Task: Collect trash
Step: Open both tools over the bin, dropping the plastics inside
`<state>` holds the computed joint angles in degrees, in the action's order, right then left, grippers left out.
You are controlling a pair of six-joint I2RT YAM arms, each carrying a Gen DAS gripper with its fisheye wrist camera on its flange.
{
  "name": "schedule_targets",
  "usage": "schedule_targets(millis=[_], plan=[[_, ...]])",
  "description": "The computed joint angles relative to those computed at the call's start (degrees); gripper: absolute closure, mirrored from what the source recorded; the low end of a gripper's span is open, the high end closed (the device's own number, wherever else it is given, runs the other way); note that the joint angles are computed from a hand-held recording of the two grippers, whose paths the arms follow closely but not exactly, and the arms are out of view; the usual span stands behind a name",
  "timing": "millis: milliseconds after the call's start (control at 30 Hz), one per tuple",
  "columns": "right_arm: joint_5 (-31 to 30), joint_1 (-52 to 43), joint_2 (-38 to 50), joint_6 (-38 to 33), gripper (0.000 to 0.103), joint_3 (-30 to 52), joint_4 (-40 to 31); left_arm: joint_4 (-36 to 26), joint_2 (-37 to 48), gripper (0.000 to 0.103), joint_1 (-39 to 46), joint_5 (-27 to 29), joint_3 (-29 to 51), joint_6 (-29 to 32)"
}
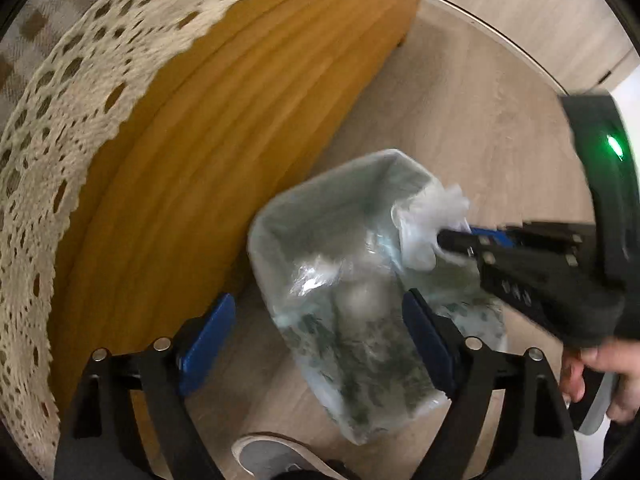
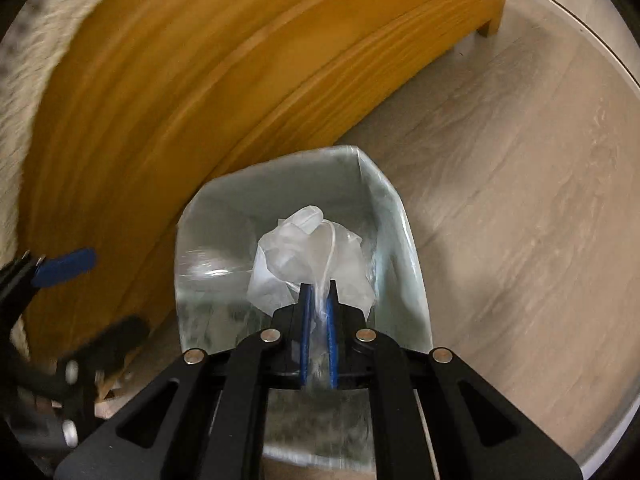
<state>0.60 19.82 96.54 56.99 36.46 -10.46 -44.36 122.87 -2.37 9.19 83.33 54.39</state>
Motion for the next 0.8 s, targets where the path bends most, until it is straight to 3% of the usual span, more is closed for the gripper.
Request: schedule_targets(millis=[67, 100, 133, 167, 433, 667, 800], plan=[[-1.0, -2.0, 4.7, -2.3, 0.091, 1.8, 2.4, -1.7, 1.1, 0.020, 0.2, -0.8, 2.1, -0.3], [-1.2, -2.9, 5.0, -3.3, 0.071, 2.1, 2.0, -2.9, 1.4, 0.020, 0.2, -1.0, 3.3, -0.6], [-1.2, -3.7, 6.0, -4.2, 0.043, 3.0, 1.4, -5.0, 2.1, 0.020, 0.3, -0.9, 5.4, -1.3], [-0.2, -3.6, 7.0, -4.4, 0.038, 3.4, 1.5, -7.0, 2.7, 0.020, 0.8, -0.1, 7.5, -2.0], [5.3, 1.5, -1.7, 0.0, 0.038, 0.4, -5.5, -12.3, -1.5, 0.017, 4.1, 1.2, 9.7, -2.3], [10.2, 11.7, -13.4, 8.0, 0.038, 5.1, -24.4, -20.7, -5.6, 0.017, 12.4, 5.4, 12.5, 2.3], [16.1, 23.7, -18.1, 19.4, 0.038, 11.6, -37.8, -32.0, -9.0, 0.017, 20.3, 13.9, 19.5, 7.7]])
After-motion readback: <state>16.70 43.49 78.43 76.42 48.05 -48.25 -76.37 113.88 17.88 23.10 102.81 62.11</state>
